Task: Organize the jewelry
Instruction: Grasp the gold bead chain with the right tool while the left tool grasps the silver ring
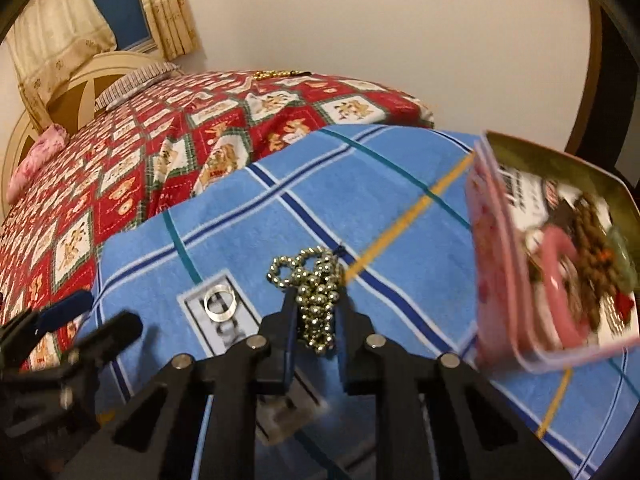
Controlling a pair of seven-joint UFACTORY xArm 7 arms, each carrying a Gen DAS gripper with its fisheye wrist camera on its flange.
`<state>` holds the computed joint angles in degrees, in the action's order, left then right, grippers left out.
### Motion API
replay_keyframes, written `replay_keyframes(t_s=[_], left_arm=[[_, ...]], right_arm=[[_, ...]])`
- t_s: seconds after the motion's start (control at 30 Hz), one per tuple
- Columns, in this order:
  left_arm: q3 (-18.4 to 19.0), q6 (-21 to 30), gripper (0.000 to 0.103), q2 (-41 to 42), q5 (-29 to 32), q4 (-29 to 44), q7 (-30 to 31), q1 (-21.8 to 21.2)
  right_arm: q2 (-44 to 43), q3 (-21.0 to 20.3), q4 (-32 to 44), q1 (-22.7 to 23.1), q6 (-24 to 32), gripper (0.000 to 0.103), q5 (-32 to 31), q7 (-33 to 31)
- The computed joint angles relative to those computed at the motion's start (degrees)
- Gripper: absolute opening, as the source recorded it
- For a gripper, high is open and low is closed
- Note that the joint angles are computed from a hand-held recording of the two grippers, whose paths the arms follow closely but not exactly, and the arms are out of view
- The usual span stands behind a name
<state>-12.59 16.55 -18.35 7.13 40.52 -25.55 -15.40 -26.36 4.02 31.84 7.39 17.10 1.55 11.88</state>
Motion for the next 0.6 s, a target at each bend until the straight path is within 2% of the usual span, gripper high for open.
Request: replay_keyframes(t_s=[0.1,0.17,0.23,0.3,0.37,0.43,0.6], left_arm=[[2.24,-1.58,0.077,0.60,-2.97,0.32,5.29,-3.49],[2.36,-3.08,0.077,1.05,-3.98,0.75,7.37,-4.40],[1.17,-5.01,0.077,2.27,-2.76,1.86,8.80,-4.19],[-1.46,-4.17,0.075,4.67,1.29,4.41,8.69,-2.47],[-1.88,-2.41,0.054,6.96,2.65,6.72,9.49,-2.84],[-0.59,1.99,0.042,10.24,-0.02,10.21,12.91,-5.05],[-1.03,4.32,0.041,12.07,3.71,12.18,12.01,-5.62]], right_arm=[[-5.78,-2.19,-4.42,1.94,-0.02,0.018,2.35,-1.55],[-10.54,-1.34,-7.51,0.32,0.41,0.018,1.87,-0.55],[-14.17,-1.34,-9.73,-0.31,0.60,0.018,1.74,-0.08],[-17.18,-2.12,-11.53,-0.12,1.17,0.018,2.06,-0.16],[-18.70,-2.98,-12.35,0.33,1.60,0.018,2.64,-0.44],[-19.20,-3.57,-12.72,0.64,1.66,0.018,3.26,-0.60],[-18.58,-4.40,-12.42,1.25,1.55,0.018,4.50,-1.09]])
